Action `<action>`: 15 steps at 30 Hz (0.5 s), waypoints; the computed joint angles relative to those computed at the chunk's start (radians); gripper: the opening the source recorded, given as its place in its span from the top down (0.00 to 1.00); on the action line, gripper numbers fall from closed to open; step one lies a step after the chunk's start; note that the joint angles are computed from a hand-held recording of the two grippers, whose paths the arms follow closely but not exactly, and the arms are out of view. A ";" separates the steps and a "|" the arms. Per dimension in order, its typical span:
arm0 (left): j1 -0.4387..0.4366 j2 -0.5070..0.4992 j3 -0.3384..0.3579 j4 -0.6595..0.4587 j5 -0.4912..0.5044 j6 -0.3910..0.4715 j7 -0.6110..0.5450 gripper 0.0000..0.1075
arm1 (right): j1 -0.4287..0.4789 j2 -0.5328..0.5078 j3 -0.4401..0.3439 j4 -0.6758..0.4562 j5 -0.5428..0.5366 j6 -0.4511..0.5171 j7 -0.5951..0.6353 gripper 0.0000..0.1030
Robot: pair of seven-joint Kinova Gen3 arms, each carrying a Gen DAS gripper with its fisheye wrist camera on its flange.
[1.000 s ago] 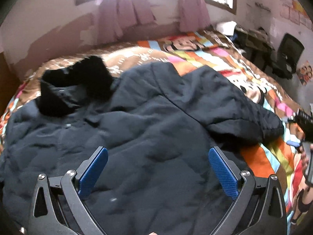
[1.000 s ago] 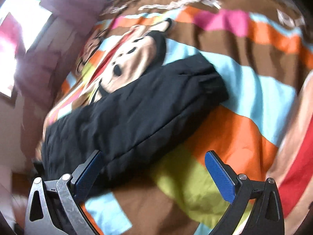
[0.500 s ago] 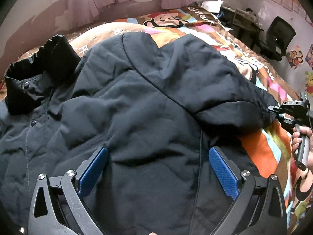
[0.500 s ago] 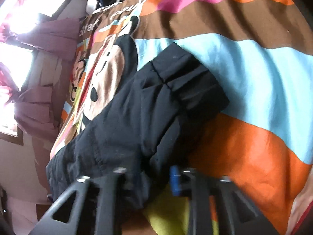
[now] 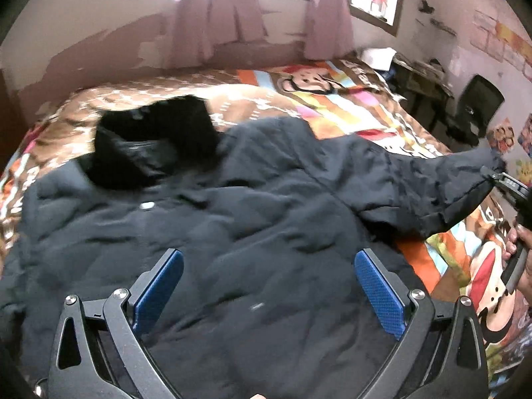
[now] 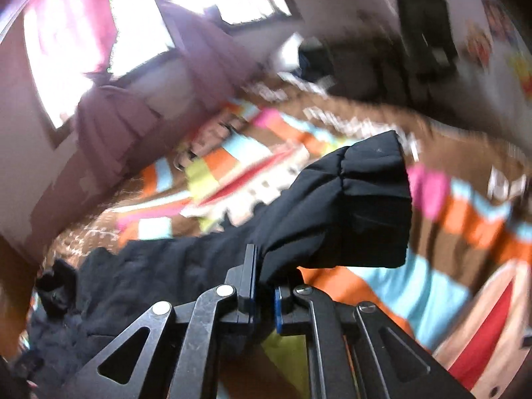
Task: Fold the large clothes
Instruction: 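Grasp the jacket sleeve with the right tool and lift it up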
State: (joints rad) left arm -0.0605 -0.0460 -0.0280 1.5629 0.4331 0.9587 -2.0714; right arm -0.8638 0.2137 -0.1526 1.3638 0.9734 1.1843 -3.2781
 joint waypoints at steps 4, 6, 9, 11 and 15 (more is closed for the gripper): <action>-0.064 -0.050 -0.083 0.005 0.074 0.091 -0.088 0.06 | -0.121 0.106 -0.031 -0.179 0.151 0.135 0.163 0.93; -0.100 -0.071 -0.132 0.013 0.105 0.134 -0.134 0.06 | -0.155 0.156 -0.065 -0.246 0.232 0.166 0.244 0.93; -0.146 -0.100 -0.185 0.032 0.131 0.167 -0.176 0.06 | -0.152 0.225 -0.173 -0.356 0.325 0.183 0.366 0.93; -0.174 -0.109 -0.218 0.033 0.146 0.188 -0.196 0.06 | -0.187 0.271 -0.172 -0.435 0.343 0.155 0.447 0.93; -0.234 -0.111 -0.303 0.034 0.233 0.266 -0.267 0.06 | -0.287 0.360 -0.021 -0.610 0.216 0.055 0.610 0.93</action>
State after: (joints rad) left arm -0.2946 -0.1567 -0.3311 1.5965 0.6659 1.2244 -2.3387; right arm -1.1511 0.5737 -0.1738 0.7537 1.1890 1.2397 -2.6681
